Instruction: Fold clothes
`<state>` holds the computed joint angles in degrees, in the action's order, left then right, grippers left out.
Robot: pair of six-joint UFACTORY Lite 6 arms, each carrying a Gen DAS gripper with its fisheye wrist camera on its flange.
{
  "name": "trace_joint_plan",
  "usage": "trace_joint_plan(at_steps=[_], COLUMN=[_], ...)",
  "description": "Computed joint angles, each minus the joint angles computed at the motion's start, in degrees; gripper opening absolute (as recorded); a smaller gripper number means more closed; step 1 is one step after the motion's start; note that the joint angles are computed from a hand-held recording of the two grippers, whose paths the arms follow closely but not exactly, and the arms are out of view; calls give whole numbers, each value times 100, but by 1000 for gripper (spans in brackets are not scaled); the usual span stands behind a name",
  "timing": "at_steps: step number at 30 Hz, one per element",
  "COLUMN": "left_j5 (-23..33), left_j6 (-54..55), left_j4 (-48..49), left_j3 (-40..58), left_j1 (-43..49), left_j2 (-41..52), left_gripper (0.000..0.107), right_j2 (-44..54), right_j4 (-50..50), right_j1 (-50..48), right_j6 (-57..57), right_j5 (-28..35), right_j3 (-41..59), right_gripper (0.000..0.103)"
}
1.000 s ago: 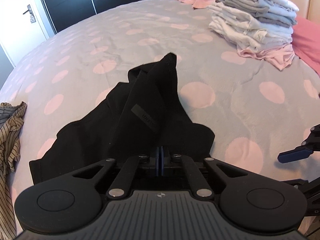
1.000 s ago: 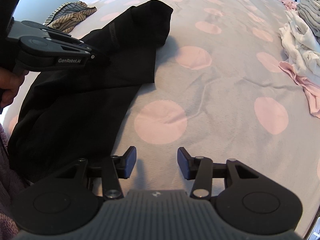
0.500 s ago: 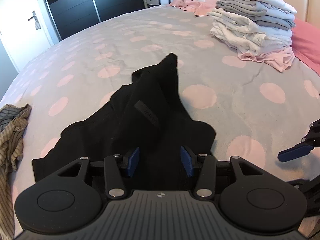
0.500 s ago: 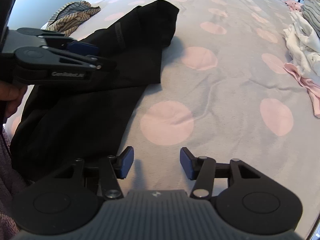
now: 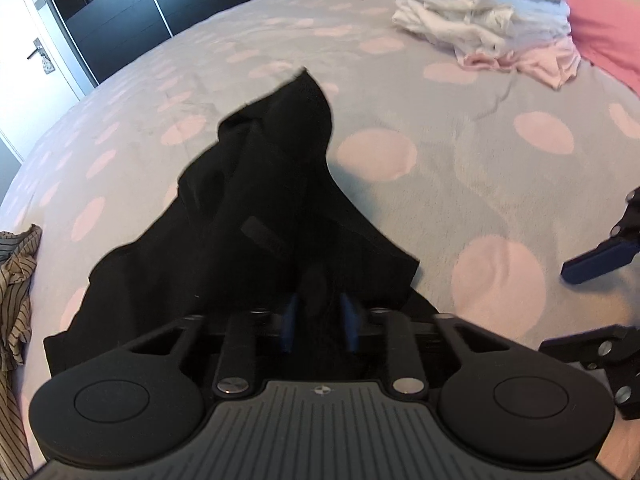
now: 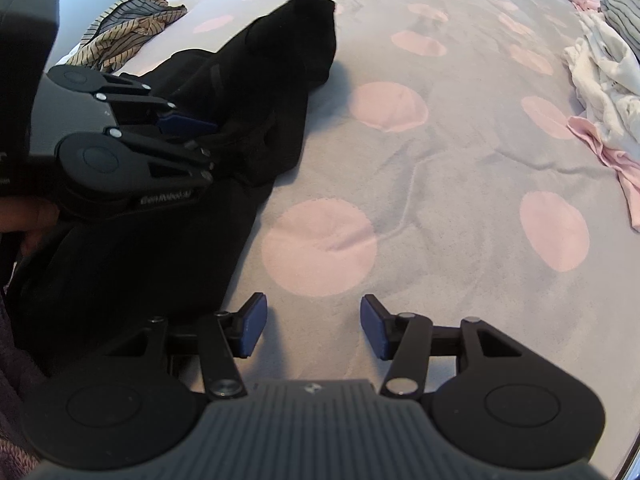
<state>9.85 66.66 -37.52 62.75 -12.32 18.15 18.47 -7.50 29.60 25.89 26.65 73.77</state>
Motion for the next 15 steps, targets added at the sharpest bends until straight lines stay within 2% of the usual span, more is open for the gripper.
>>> trace_joint_plan(at_steps=[3, 9, 11, 12, 15], left_j5=[279, 1486, 1865, 2030, 2548], left_j6=[941, 1701, 1577, 1437, 1000], left_j4=[-1080, -2470, -2597, -2553, -2319], left_j3=[-2, 329, 567, 726, 1209], left_j1=[179, 955, 1261, 1377, 1635], left_j2=[-179, -440, -369, -269, 55], left_gripper=[12, 11, 10, 5, 4], right_j2=[49, 88, 117, 136, 186], right_j4=[96, 73, 48, 27, -58], right_j1=[-2, 43, 71, 88, 143], right_j6=[-109, -80, -65, -49, 2], right_j5=[41, 95, 112, 122, 133], right_j3=[60, 124, 159, 182, 236], right_gripper=[56, 56, 56, 57, 58])
